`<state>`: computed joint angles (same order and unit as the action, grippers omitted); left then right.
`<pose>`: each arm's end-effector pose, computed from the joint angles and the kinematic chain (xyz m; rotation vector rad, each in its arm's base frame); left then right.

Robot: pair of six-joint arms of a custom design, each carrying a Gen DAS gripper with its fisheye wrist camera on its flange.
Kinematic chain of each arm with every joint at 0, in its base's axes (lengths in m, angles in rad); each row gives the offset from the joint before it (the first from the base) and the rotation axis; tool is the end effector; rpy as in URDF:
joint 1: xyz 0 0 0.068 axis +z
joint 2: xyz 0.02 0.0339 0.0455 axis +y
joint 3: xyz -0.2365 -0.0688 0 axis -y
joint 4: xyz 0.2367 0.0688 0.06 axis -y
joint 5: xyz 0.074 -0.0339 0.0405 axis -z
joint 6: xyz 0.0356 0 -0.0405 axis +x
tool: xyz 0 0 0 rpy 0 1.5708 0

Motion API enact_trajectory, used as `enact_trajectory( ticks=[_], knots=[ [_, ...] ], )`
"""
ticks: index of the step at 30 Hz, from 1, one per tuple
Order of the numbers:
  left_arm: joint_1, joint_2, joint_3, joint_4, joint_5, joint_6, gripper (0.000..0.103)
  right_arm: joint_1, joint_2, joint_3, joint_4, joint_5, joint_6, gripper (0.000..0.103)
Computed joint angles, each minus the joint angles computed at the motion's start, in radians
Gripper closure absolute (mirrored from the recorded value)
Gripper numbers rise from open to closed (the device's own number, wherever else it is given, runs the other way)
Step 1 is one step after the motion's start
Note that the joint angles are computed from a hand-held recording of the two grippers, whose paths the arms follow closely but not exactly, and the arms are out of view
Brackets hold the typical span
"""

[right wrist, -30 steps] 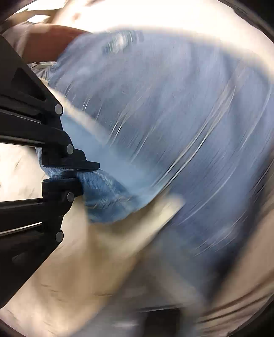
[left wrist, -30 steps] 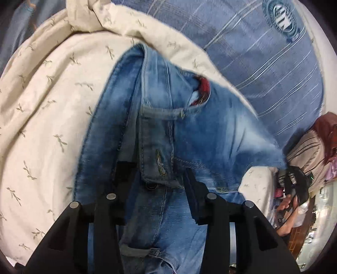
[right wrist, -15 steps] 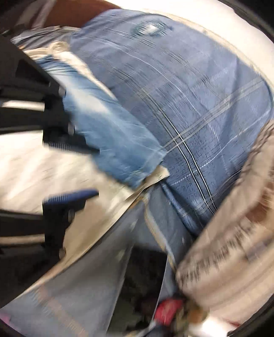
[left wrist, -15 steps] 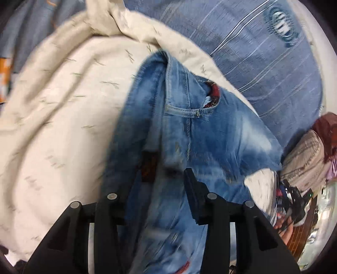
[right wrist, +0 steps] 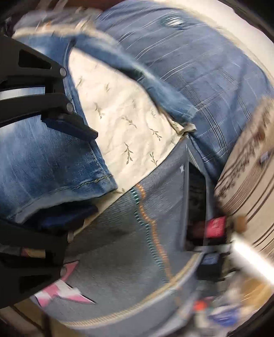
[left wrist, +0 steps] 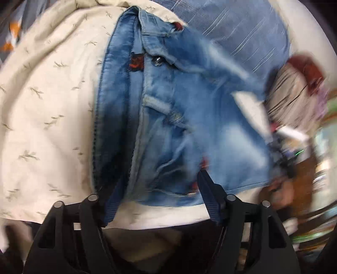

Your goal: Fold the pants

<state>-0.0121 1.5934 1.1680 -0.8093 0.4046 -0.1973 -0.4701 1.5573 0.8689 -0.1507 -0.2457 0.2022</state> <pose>0.3007 -0.0177 0.2062 -0.1611 2.7838 -0.6179 0.2805 -0.1328 0.1652 0.6791 2.2849 0.1695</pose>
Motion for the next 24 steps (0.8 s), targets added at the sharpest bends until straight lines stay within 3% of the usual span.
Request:
enact_trajectory(
  ticks=[1,4,6,8,12,13,15,16,17,20,24],
  knots=[
    [-0.016,-0.008,-0.003,0.000,-0.038,-0.008,0.069,0.002,-0.041,-0.012,0.005,-0.022,0.003,0.099],
    [-0.029,-0.016,-0.006,0.001,-0.131,-0.029,0.090,-0.022,-0.115,-0.061,0.076,-0.008,0.038,0.099],
    [0.007,0.024,-0.021,0.029,-0.110,-0.036,0.092,-0.036,0.029,0.058,-0.033,0.001,0.034,0.099],
    [0.068,0.018,-0.043,0.039,-0.015,-0.056,0.093,-0.053,0.056,0.060,-0.047,-0.019,0.058,0.100],
    [0.157,-0.074,-0.056,-0.003,0.076,-0.024,0.092,-0.063,-0.191,-0.106,-0.013,-0.004,0.106,0.065],
    [0.160,-0.091,-0.050,-0.005,0.078,-0.014,0.087,-0.057,-0.246,-0.131,-0.026,-0.011,0.101,0.064],
    [0.169,-0.127,-0.042,-0.002,0.093,0.010,0.062,-0.012,-0.344,-0.149,-0.082,-0.052,0.090,0.063],
    [0.165,-0.126,-0.031,0.006,0.093,0.020,0.038,0.029,-0.367,-0.150,-0.101,-0.073,0.089,0.058],
    [0.148,-0.125,-0.025,0.021,0.081,0.026,0.029,0.071,-0.381,-0.152,-0.115,-0.079,0.091,0.056],
    [0.080,-0.051,0.037,0.043,0.030,0.053,0.029,0.275,-0.352,-0.111,-0.158,-0.033,0.118,0.050],
    [0.002,0.038,0.084,0.039,-0.028,0.115,0.029,0.555,-0.166,0.072,-0.216,0.006,0.155,0.050]
  ],
)
